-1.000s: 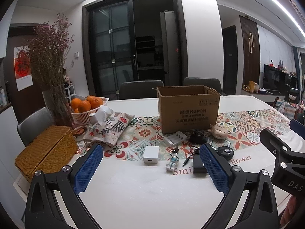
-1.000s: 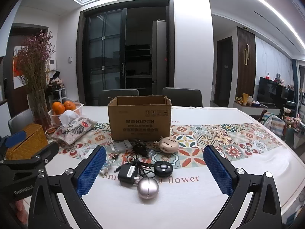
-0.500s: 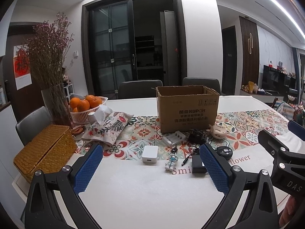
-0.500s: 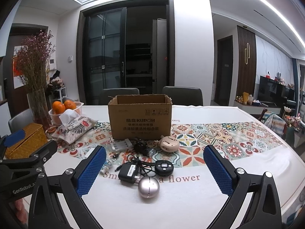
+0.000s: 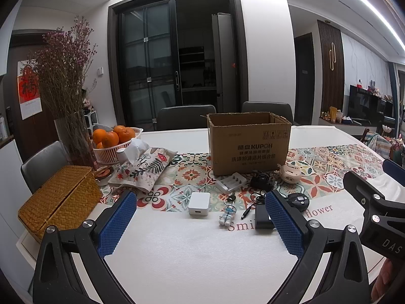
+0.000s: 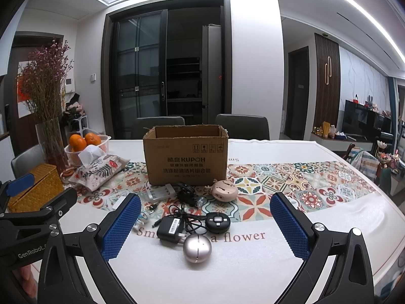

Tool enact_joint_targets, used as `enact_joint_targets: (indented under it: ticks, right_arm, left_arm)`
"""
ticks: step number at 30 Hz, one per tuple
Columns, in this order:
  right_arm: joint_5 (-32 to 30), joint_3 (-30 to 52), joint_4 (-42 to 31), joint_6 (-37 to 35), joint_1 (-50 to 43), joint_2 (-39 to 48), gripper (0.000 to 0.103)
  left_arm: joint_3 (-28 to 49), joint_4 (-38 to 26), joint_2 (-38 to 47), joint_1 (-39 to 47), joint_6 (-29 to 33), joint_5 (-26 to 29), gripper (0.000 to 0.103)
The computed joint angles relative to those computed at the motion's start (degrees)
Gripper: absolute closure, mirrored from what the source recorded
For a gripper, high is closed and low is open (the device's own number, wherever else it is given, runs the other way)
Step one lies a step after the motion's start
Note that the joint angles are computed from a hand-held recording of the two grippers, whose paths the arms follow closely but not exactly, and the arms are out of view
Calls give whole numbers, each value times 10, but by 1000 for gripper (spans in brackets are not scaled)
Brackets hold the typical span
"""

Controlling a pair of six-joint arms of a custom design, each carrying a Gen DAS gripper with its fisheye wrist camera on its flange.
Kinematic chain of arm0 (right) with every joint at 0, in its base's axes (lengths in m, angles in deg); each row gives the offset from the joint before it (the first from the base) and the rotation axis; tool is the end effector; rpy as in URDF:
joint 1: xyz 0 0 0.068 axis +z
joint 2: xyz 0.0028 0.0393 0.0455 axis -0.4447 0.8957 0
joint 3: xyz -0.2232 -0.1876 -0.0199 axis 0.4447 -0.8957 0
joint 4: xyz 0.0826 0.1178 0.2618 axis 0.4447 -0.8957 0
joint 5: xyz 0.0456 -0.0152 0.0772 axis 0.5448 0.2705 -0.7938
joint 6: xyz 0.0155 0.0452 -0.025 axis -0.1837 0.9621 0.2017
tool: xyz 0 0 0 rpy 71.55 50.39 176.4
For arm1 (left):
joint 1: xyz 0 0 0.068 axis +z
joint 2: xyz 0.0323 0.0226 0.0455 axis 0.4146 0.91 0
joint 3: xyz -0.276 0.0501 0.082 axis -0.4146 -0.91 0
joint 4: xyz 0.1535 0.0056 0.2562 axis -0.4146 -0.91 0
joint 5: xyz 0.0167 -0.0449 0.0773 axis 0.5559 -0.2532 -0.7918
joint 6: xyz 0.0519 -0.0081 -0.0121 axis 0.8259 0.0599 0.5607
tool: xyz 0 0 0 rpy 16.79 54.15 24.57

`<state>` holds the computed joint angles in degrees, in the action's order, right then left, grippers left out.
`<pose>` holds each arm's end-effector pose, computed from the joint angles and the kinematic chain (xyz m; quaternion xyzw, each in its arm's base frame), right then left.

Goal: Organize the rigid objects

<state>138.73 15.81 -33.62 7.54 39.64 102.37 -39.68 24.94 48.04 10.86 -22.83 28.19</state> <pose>0.1687 0.2985 0.1975 0.1467 0.8145 -0.1055 0.5513 0.2517 -0.0642 0.1971 0.1658 0.8271 -0.0710 0.5323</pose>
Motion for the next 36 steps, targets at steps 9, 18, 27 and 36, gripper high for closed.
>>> enact_joint_targets:
  ticks: [9, 18, 27, 36]
  right_arm:
    - [-2, -1, 1, -2, -1, 0, 0]
    - [-2, -2, 3, -3, -1, -1, 0]
    - [-4, -3, 6, -5, -2, -2, 0]
    - [-7, -4, 9, -7, -3, -1, 0]
  left_arm:
    - [2, -2, 7, 1, 1, 3, 0]
    - [-1, 0, 6, 3, 1, 5, 0]
    - [-1, -2, 5, 3, 2, 5, 0]
    - [5, -8, 11, 4, 3, 13, 0]
